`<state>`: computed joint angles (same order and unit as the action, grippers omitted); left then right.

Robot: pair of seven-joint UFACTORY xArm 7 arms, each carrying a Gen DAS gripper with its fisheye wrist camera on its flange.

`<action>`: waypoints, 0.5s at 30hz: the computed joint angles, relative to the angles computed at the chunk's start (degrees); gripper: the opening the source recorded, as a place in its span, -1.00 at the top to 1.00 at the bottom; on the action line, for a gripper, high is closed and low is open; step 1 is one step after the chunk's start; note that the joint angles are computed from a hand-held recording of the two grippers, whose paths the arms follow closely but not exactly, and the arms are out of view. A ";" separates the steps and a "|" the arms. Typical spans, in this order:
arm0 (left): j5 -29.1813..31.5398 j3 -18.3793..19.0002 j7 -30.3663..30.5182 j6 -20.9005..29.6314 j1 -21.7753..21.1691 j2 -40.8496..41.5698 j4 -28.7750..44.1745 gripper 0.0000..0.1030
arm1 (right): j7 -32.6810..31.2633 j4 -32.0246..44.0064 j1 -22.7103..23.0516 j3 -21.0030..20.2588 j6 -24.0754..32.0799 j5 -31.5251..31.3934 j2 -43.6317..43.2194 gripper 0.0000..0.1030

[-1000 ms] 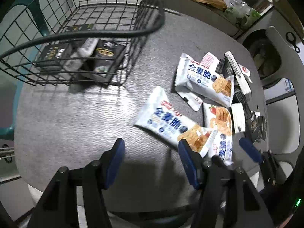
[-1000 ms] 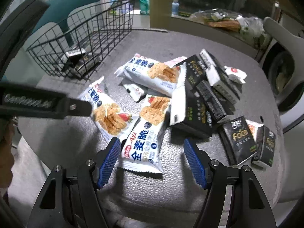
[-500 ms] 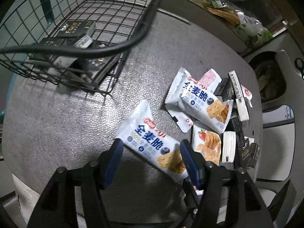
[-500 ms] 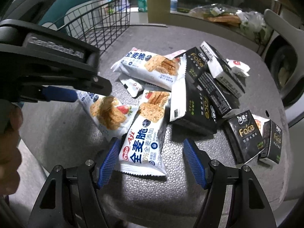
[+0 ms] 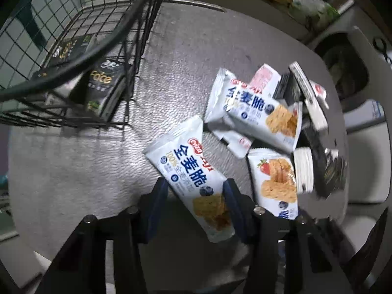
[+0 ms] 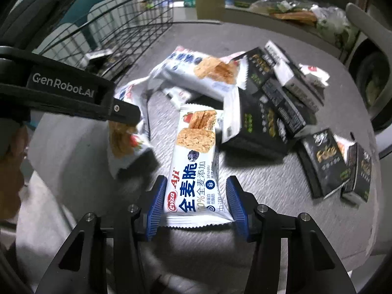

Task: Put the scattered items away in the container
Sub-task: 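Grasp a white cracker bag with each gripper from the table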

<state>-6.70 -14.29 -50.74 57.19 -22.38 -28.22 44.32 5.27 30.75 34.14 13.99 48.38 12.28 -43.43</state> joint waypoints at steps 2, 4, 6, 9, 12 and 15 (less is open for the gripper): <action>-0.93 1.04 2.57 1.29 -0.92 -1.30 -0.63 0.09 | 0.29 -0.57 0.95 -0.17 1.72 0.82 -1.74 0.02; -1.78 1.61 4.70 2.64 -1.45 -2.68 -1.21 0.09 | 0.53 -1.21 1.25 -0.07 2.17 1.18 -3.20 0.02; -2.75 2.00 6.67 4.15 -1.91 -4.19 -1.81 0.09 | 0.88 -1.72 0.87 1.03 1.59 0.00 -4.27 -0.02; -1.82 0.81 6.91 5.01 -1.20 -6.05 -2.32 0.01 | 2.01 -1.69 -0.13 2.25 -0.08 -1.87 -4.11 -0.19; -0.46 -0.41 5.96 4.55 -0.37 -6.00 -1.93 -0.29 | 2.74 -1.54 -0.28 2.05 -1.01 -2.23 -3.02 -0.20; -1.08 -0.13 6.16 2.65 -0.36 -5.10 -1.97 -0.30 | 2.97 -1.57 -0.28 1.90 -2.04 -2.84 -2.01 -0.20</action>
<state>-7.79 -14.42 -44.58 59.83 -22.74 -33.32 42.35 8.24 29.18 33.86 15.90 46.34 9.44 -45.44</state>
